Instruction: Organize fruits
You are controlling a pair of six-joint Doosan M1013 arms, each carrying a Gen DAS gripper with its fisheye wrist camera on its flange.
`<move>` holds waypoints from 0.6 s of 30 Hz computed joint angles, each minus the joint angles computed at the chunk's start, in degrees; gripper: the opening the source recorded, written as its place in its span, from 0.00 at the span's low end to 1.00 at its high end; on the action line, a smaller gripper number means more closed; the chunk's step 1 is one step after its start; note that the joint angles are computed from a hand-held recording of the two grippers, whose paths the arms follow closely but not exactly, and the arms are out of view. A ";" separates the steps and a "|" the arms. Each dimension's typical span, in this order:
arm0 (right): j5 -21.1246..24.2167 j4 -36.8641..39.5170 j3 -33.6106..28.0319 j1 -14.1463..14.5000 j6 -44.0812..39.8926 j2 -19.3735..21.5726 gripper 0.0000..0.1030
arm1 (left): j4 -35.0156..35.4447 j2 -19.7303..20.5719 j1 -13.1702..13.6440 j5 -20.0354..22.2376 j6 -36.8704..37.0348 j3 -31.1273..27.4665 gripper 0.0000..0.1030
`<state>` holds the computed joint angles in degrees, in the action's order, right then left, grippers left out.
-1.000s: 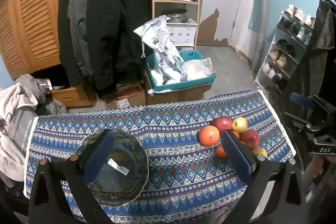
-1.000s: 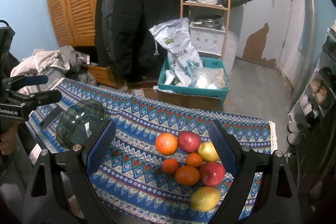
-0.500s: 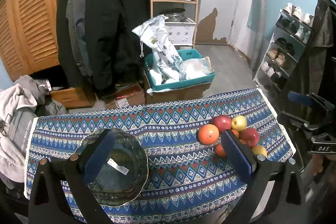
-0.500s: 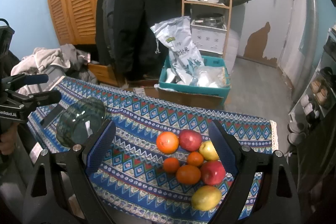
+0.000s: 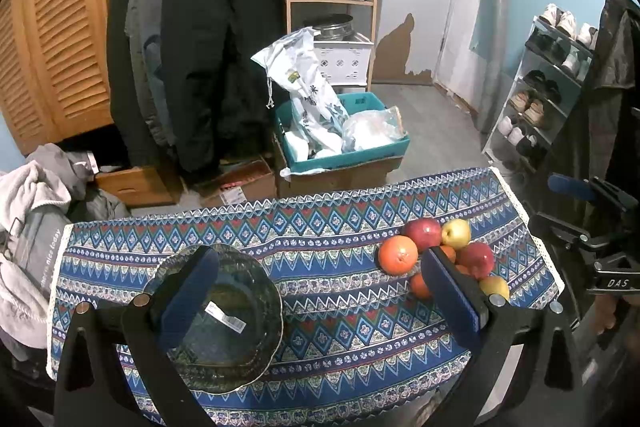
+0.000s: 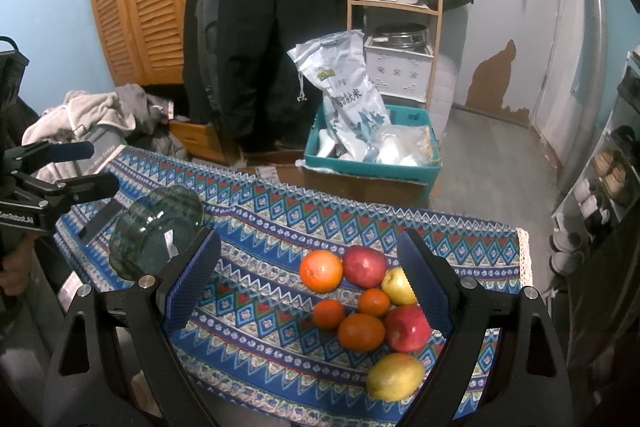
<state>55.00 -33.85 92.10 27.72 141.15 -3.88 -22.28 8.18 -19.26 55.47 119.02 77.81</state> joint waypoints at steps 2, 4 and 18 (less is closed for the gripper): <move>0.01 0.03 -0.02 -0.01 -0.01 0.01 0.86 | 0.22 0.01 -0.06 0.00 -0.14 -0.02 0.99; 0.03 0.03 -0.02 0.03 0.06 0.02 0.86 | 0.43 0.04 -0.14 -0.02 -0.26 -0.02 0.99; -0.02 -0.01 0.04 0.01 0.12 -0.03 0.86 | 1.54 0.51 -0.15 0.64 -1.54 -0.47 0.99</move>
<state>54.98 -33.86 92.14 27.73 141.27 -3.90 -20.74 8.69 -19.41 56.11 117.48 77.34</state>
